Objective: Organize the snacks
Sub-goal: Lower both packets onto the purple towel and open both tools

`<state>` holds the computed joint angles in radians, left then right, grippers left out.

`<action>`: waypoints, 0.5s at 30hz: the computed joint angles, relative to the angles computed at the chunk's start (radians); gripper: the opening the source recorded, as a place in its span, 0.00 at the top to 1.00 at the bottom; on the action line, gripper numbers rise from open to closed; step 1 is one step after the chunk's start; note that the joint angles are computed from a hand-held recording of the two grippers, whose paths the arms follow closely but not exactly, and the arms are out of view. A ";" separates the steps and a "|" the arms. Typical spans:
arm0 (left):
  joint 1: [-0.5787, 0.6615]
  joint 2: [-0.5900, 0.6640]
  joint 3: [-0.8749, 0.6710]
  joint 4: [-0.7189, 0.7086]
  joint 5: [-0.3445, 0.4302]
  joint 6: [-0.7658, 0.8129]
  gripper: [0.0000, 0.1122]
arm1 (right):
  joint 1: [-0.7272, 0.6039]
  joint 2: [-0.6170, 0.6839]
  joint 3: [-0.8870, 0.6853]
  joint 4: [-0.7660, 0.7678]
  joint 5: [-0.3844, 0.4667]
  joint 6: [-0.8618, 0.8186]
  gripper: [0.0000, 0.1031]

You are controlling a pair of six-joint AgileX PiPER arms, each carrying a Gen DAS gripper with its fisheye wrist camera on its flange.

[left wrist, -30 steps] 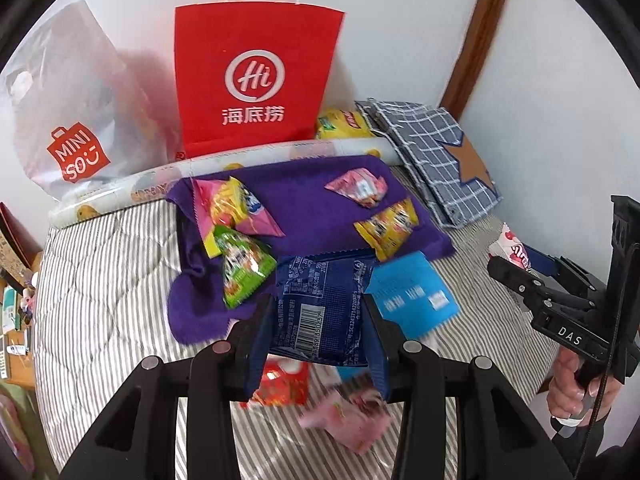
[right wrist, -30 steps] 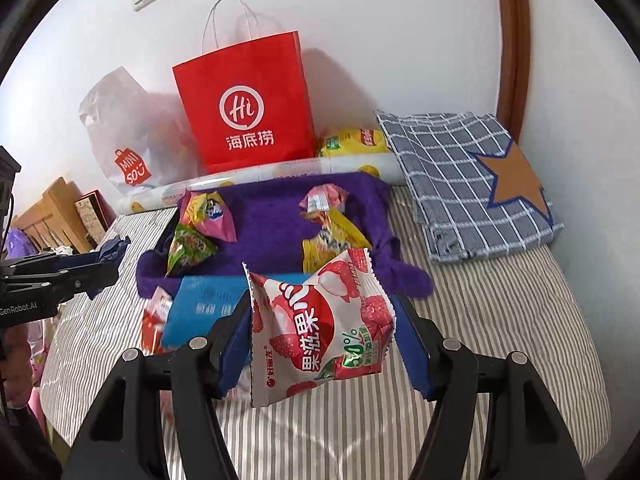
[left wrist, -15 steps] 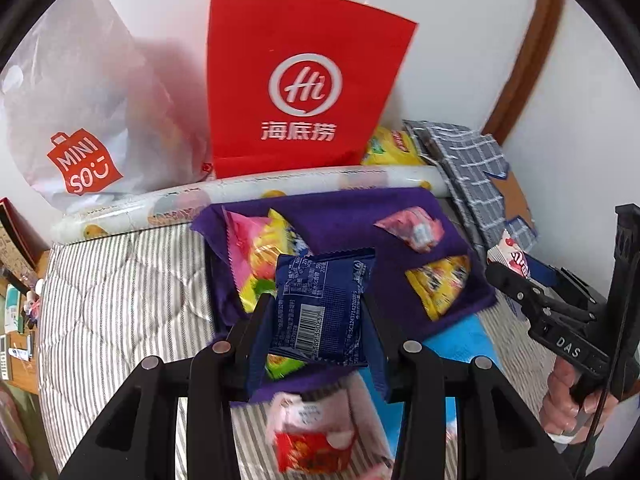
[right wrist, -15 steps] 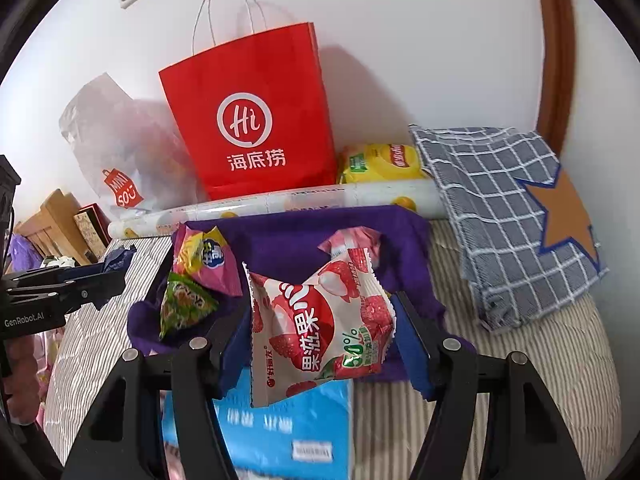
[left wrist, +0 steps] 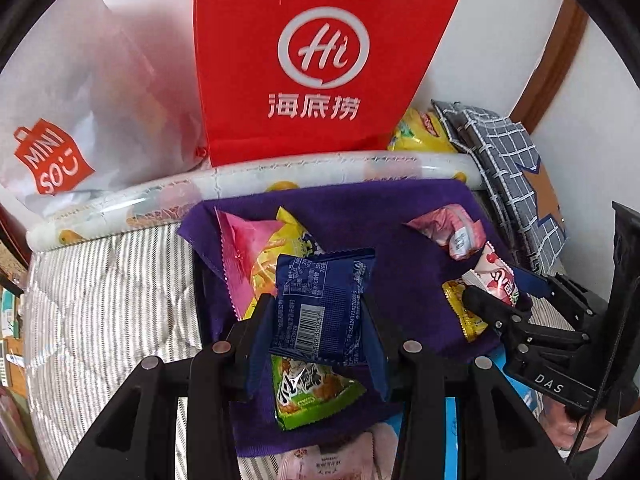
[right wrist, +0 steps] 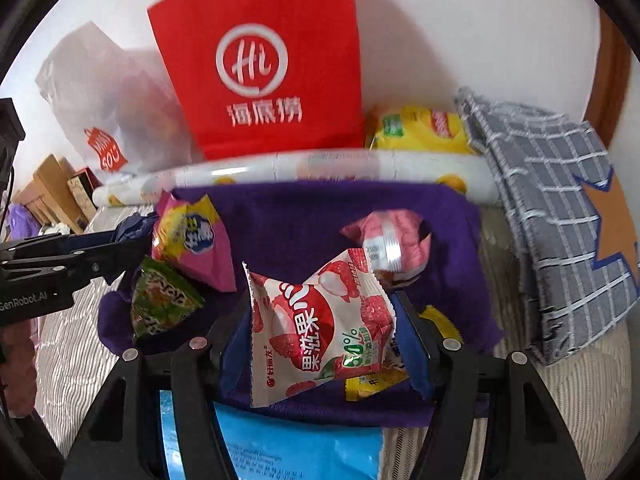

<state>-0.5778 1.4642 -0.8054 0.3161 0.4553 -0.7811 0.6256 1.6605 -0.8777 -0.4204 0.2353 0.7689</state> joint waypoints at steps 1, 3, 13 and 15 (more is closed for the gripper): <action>0.004 0.007 0.001 -0.008 -0.007 0.008 0.64 | 0.001 0.016 -0.014 0.015 0.011 -0.017 0.37; 0.008 0.023 -0.004 -0.009 -0.011 0.014 0.64 | 0.001 0.032 -0.027 0.023 0.021 -0.029 0.37; 0.020 0.084 -0.018 -0.026 -0.027 0.040 0.64 | 0.014 0.092 -0.080 0.016 0.064 -0.041 0.37; 0.023 0.093 -0.018 -0.043 -0.036 0.056 0.64 | 0.022 0.098 -0.090 -0.011 0.079 -0.018 0.37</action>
<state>-0.5545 1.5573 -0.8237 0.2733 0.4195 -0.7247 0.6479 1.7589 -0.9678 -0.4315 0.3142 0.7511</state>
